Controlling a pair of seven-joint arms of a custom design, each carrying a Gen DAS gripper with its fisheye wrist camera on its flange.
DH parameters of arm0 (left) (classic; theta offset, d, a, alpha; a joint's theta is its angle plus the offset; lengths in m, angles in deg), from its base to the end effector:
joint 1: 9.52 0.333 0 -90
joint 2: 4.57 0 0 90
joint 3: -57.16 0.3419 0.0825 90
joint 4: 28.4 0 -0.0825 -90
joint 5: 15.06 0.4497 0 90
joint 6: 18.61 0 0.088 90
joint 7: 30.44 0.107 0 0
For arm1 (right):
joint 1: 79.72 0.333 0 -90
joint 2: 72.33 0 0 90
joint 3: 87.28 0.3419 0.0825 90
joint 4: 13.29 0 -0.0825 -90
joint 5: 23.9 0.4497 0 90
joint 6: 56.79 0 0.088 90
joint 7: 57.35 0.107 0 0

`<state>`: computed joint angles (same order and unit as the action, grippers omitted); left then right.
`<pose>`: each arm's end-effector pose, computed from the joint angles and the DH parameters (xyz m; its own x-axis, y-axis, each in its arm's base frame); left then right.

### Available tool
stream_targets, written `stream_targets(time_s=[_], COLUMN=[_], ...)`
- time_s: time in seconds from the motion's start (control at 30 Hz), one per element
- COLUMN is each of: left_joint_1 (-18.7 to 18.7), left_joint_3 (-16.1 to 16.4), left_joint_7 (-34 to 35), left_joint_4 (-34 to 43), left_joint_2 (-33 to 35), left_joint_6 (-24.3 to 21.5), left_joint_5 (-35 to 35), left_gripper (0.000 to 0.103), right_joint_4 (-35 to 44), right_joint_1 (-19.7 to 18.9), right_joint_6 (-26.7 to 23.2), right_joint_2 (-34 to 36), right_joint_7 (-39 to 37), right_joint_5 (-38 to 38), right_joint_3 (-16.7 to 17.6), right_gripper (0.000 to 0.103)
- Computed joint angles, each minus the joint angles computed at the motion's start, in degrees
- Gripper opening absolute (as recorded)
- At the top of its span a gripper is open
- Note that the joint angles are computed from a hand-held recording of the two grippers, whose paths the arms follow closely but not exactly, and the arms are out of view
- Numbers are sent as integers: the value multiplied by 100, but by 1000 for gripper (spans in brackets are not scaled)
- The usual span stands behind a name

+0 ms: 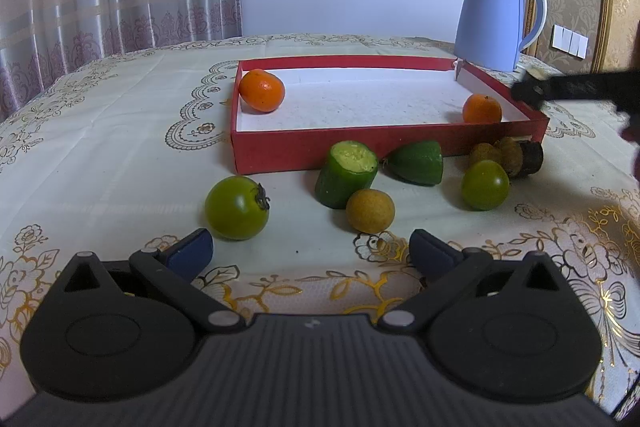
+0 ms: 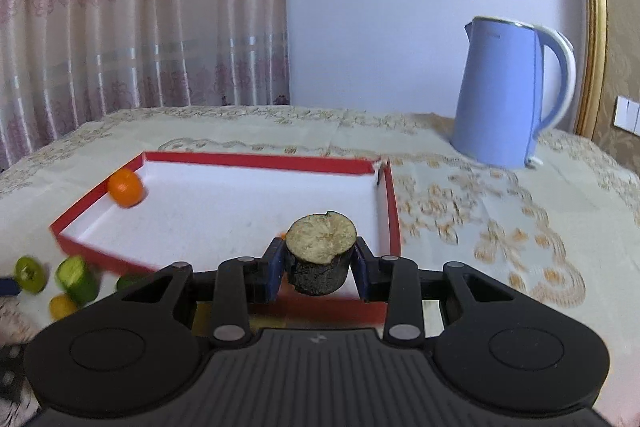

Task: Organize fruits
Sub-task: 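Carry the eggplant chunk with the right gripper into the tray and open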

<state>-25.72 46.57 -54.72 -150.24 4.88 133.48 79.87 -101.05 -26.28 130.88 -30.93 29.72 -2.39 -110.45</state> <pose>0.5510 -0.3074 0.3332 0.1114 -0.9938 0.0011 -0.5612 -0.0638 -0.8252 0.6837 0.4555 0.3713 0.4116 -0.9113 0.0038 -0.4217 -0.1942 -0.8857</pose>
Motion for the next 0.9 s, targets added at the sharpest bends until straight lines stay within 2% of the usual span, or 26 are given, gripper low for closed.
stream_targets(time_s=[0.07, 0.17, 0.3, 0.43, 0.53, 0.63, 0.9], left_joint_1=[1, -2, -3, -3, -3, -3, -8], left_joint_3=[2, 2, 2, 4, 4, 4, 2], left_joint_7=[-2, -8, -6, -9, -8, -8, -8], left_joint_4=[0, 1, 2, 2, 2, 3, 6], left_joint_2=[1, 1, 2, 2, 2, 2, 5], left_joint_6=[5, 5, 3, 4, 5, 6, 0], left_joint_5=[2, 3, 0, 1, -1, 0, -9], left_gripper=[103, 103, 103, 103, 103, 103, 103], right_joint_4=[466, 1113, 1866, 2424, 2549, 2550, 2761], right_joint_1=[0, -255, -234, -331, -501, -527, -806], right_joint_6=[-278, -641, -1086, -1617, -1840, -1856, -2016], right_joint_2=[297, 629, 1146, 1502, 1519, 1516, 1546], right_joint_7=[161, 455, 1051, 1512, 1633, 1834, 2096], right_joint_5=[26, -135, -355, -636, -794, -1009, -1548], right_joint_3=[-160, -68, -438, -584, -381, -364, 1], right_gripper=[34, 34, 34, 34, 34, 34, 34])
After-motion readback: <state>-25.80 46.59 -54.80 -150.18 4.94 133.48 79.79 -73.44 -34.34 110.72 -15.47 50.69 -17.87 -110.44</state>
